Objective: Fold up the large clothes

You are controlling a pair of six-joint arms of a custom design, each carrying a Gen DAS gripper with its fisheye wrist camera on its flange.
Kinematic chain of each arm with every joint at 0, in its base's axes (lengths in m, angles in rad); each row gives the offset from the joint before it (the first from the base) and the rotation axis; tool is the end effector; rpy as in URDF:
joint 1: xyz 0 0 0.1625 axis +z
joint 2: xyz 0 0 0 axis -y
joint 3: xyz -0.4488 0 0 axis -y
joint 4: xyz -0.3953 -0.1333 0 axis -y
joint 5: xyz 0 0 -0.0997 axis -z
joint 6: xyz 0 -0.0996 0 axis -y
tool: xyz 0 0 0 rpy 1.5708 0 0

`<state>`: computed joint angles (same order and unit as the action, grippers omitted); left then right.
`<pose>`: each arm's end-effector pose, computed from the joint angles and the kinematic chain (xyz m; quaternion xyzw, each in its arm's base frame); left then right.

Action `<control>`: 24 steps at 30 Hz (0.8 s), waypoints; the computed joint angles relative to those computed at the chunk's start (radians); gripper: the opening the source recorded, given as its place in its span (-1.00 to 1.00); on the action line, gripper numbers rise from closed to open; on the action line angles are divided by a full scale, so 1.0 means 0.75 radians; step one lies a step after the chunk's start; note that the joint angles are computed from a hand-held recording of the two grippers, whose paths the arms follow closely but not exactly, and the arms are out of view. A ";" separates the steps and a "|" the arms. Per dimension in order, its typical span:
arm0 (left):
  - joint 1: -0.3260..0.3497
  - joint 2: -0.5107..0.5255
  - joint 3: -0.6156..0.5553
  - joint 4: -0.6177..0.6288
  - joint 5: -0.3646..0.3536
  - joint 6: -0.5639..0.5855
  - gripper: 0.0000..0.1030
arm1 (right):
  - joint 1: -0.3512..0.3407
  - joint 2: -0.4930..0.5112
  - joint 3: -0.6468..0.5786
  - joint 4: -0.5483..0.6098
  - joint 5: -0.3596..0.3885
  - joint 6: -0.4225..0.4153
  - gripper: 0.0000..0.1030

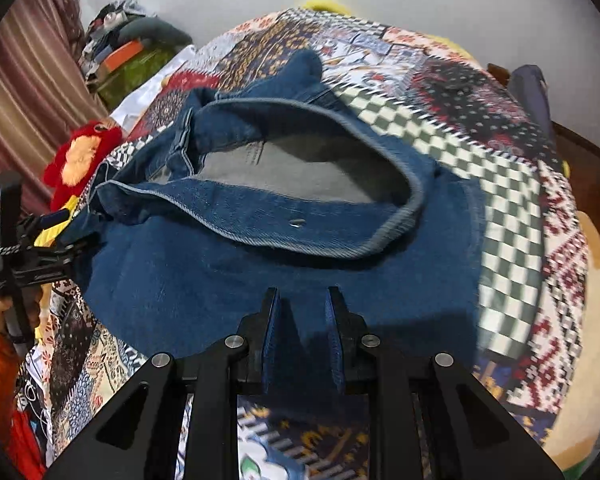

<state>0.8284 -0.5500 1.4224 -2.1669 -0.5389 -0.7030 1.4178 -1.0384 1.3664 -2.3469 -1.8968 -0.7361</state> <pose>-0.3247 -0.6775 0.0180 0.0849 0.8600 -0.2334 0.4457 -0.0115 -0.7397 0.3800 0.2420 -0.9318 0.1299 0.2371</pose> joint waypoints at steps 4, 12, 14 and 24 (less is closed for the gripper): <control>0.050 0.044 -0.091 0.051 0.056 -0.030 0.97 | 0.023 0.083 -0.059 -0.027 -0.030 -0.032 -0.65; 0.134 0.060 -0.212 -0.174 0.009 0.128 1.00 | 0.072 0.303 -0.337 -0.192 -0.058 -0.099 -0.65; 0.146 0.075 -0.250 -0.157 -0.007 0.128 1.00 | 0.079 0.371 -0.415 -0.239 -0.115 -0.117 -0.65; 0.141 0.084 -0.302 -0.063 -0.070 0.125 1.00 | 0.082 0.350 -0.371 -0.268 -0.190 -0.173 -0.65</control>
